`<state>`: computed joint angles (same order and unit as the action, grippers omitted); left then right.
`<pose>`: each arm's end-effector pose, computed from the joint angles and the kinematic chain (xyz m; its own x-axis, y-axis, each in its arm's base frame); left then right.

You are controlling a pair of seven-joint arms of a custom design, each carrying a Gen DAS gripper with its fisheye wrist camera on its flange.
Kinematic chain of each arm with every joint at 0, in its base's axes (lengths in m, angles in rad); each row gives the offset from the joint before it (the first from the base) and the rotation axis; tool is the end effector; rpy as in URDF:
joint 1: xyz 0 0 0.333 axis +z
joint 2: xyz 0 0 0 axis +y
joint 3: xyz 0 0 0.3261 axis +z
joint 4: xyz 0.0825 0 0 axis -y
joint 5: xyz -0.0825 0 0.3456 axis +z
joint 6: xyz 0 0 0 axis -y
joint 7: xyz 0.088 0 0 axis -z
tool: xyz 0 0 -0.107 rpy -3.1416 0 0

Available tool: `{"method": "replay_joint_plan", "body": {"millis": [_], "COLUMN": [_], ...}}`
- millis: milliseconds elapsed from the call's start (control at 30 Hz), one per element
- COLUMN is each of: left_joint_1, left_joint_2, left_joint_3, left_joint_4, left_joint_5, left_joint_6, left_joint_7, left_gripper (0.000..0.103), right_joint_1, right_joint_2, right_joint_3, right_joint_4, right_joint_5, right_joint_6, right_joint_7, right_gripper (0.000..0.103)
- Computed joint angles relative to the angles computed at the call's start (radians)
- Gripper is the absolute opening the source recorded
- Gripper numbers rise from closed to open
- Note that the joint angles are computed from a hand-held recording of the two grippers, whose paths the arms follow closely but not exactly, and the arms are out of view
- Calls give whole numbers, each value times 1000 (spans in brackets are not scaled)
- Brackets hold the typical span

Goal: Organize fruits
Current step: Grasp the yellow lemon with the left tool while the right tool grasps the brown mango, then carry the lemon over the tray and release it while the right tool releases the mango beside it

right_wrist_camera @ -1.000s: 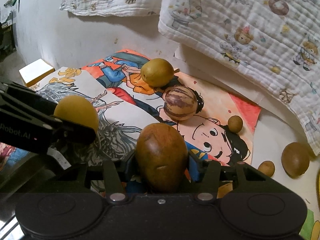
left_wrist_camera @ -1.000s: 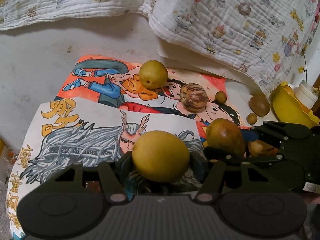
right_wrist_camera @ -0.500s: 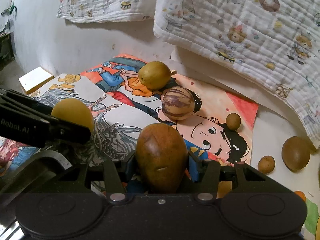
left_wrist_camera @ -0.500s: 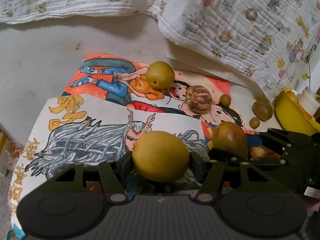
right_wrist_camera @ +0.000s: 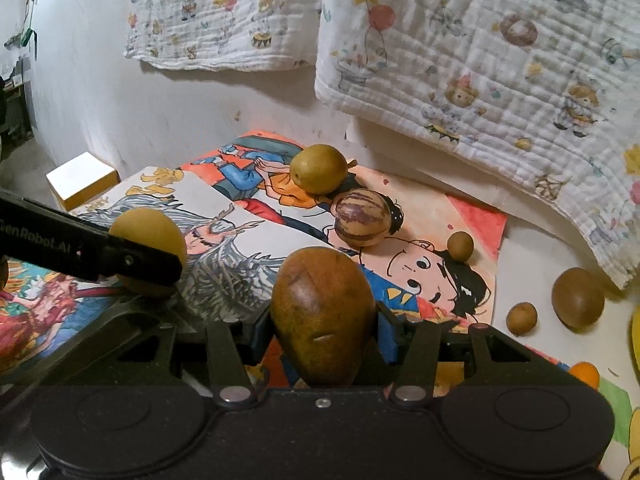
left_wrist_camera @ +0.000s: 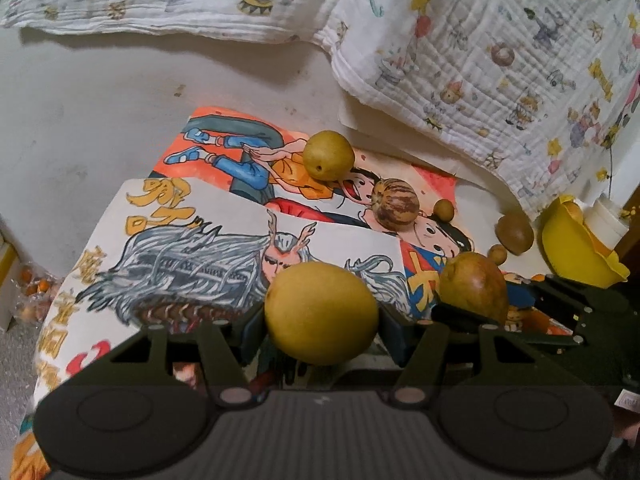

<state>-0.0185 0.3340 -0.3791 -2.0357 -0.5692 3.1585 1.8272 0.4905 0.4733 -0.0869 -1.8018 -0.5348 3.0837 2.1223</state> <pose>0.5893 -0.1720 0.4082 -0.1360 -0.9340 0.3303 -0.7526 -0.1195 -0.6475 0.5953 0.3096 0.4051 0.3702 -0.9278 0.0470 -0.6210 -0.2847 -0.7303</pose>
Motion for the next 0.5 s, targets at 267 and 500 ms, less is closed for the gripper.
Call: {"method": "replay_joint_plan", "body": {"millis": [267,500], "left_joint_1": [193,286], "left_joint_2": [-77,-158], "left_joint_3": [-231,-359], "left_joint_4": [-89,-138], "left_joint_5": [-184,-440], "left_joint_6": [44,26], "left_joint_7": [164,398], "left_gripper": [64,64], "right_joint_1": [87,100], "right_joint_2": [-119,-239], "right_joint_3": [-86,-69], "right_joint_4": [-132,-264], "right_joint_5": [-102,-239], "right_joint_6": [25,31], "right_joint_7": [120,279], "right_gripper": [53,53]}}
